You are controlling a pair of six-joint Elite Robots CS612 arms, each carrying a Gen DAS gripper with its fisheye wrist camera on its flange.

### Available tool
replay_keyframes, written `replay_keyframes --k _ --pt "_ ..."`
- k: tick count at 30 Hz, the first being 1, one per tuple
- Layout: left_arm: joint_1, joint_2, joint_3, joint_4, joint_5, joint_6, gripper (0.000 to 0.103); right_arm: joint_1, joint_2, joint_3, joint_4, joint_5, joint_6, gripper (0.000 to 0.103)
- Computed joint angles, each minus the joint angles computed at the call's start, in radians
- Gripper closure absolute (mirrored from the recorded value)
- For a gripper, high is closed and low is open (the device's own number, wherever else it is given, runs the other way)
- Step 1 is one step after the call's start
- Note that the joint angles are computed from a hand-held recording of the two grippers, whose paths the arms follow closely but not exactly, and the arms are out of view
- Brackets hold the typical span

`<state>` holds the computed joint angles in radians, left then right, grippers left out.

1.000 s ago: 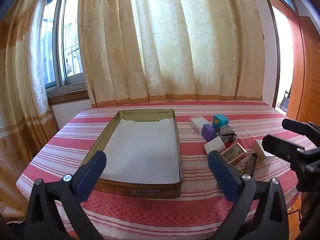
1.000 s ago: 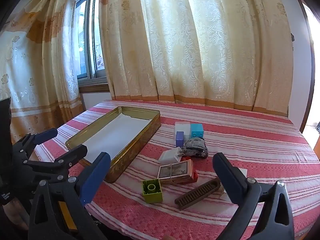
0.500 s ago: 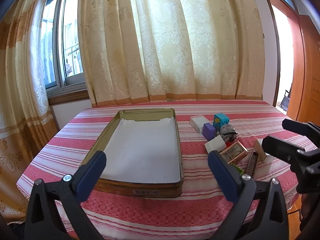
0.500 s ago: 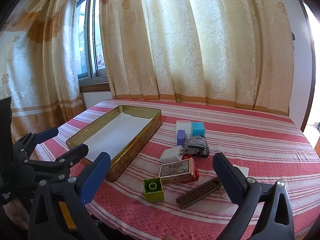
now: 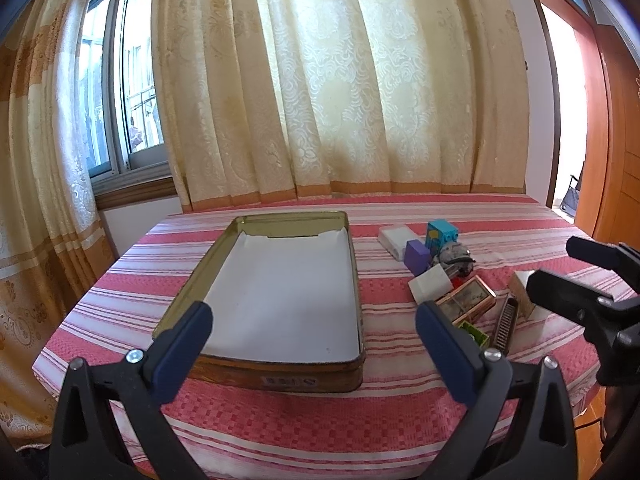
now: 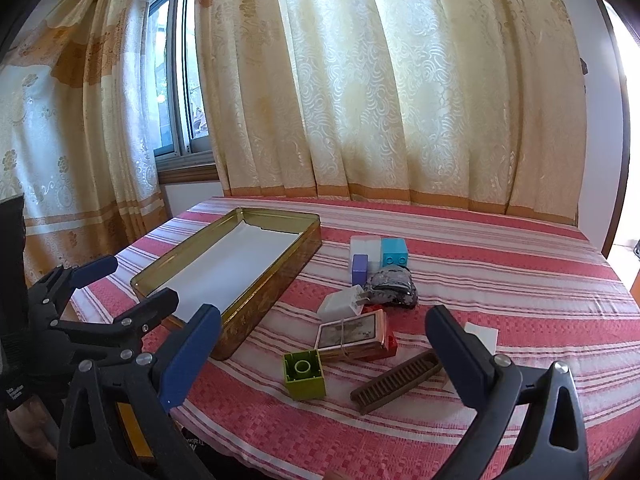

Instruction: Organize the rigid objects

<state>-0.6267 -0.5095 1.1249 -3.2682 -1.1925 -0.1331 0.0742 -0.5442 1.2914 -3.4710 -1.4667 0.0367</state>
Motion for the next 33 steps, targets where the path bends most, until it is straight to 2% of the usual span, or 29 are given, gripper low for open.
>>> replay_keyframes --k 20,26,33 --pt "-0.010 0.020 -0.034 0.056 0.002 0.014 0.000 -0.012 0.003 0.006 0.012 0.014 0.025 0.000" --pt "-0.025 0.040 -0.051 0.056 -0.037 0.071 0.000 -0.025 0.005 0.029 -0.011 -0.021 0.044 0.000" --pt "-0.036 0.074 -0.106 0.133 -0.121 0.093 0.000 -0.054 0.018 0.045 0.008 -0.084 0.128 0.000"
